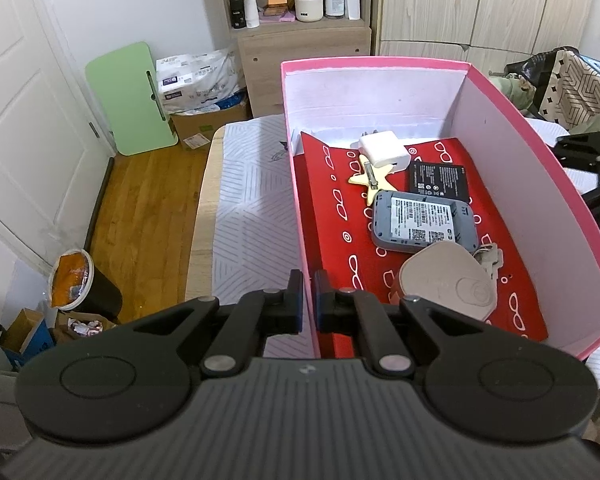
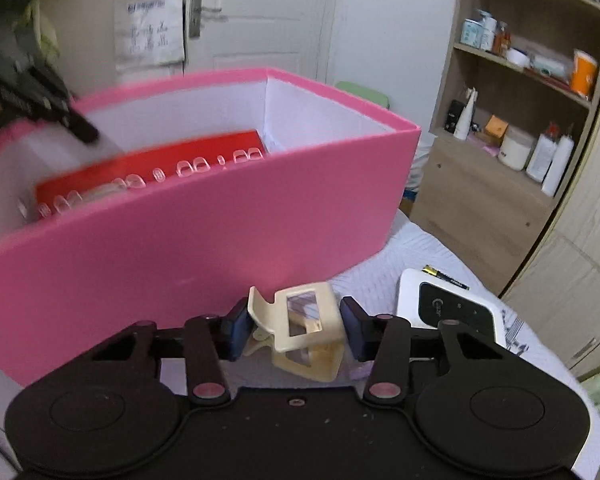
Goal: Organize rigid objects
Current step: 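Grasp the cream plastic clip with the right tool, then carry the cream clip into the box and release it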
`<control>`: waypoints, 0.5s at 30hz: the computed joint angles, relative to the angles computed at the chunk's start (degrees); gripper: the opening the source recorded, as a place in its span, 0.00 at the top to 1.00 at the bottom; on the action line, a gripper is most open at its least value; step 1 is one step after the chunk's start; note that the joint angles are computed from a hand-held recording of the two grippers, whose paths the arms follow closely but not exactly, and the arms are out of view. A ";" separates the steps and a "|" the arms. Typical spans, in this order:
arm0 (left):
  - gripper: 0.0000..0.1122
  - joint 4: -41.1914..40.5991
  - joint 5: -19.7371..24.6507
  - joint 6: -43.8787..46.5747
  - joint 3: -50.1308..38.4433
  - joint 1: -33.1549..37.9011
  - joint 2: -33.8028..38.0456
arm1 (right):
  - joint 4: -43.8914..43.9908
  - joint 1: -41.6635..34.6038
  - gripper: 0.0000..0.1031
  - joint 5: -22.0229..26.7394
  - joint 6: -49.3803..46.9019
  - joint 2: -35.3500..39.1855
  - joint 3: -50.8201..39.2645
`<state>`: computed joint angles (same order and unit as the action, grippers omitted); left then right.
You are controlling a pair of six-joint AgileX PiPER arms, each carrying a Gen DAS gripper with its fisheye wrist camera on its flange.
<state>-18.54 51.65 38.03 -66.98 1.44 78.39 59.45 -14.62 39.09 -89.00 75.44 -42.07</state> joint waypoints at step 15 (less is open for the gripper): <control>0.95 -1.02 0.46 -0.19 -0.38 0.71 0.44 | -3.25 -2.37 0.50 11.53 27.42 -12.72 -7.36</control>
